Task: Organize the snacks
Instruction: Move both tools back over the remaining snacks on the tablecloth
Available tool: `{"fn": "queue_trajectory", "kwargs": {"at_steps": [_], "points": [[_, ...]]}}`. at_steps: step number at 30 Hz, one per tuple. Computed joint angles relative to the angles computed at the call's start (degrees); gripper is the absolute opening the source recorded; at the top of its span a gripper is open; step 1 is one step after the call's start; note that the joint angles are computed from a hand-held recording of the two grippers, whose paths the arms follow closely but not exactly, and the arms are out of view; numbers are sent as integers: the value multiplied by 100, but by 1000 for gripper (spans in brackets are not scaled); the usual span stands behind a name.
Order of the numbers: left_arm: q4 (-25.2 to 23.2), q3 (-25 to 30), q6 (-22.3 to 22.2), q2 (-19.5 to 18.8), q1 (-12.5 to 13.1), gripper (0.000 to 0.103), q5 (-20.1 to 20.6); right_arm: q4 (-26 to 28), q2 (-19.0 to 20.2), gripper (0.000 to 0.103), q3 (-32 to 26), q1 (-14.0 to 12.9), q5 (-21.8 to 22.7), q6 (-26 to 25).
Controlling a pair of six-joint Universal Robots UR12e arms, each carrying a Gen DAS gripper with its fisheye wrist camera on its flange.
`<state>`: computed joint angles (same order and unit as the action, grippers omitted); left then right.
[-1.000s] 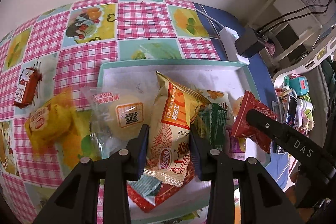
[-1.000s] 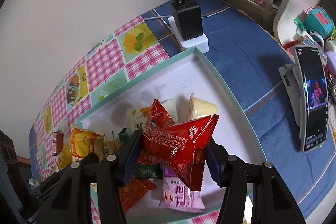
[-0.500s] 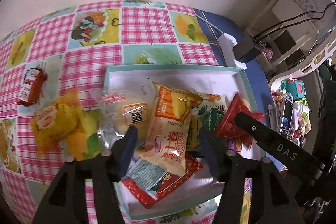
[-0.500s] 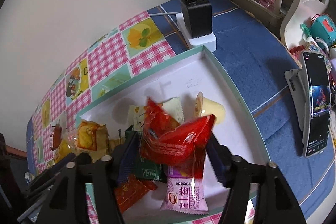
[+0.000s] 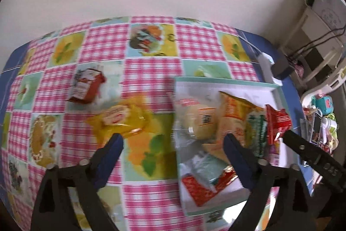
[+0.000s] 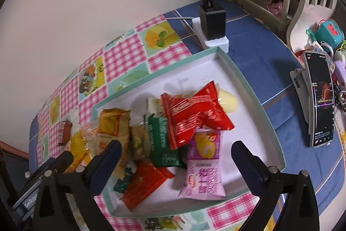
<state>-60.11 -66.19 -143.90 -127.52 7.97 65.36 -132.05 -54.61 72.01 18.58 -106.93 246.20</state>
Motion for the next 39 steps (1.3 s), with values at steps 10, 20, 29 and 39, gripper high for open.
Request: {"fn": "queue_trajectory", "kwargs": {"at_steps": [10,20,29,39], "points": [[588,-45,-75,-71,204,103,251,59,293,103,-553,211,-117,28],[637,284,-425,-370,401,103,345,369,910,103,-1623,366,-59,-335],[530,736,-852,-678,500,103,380,900,1578,103,-2776,447,54,-615],[530,1055,-1036,-880,532,103,465,1339,2096,103,-3626,464,208,-709]]}}
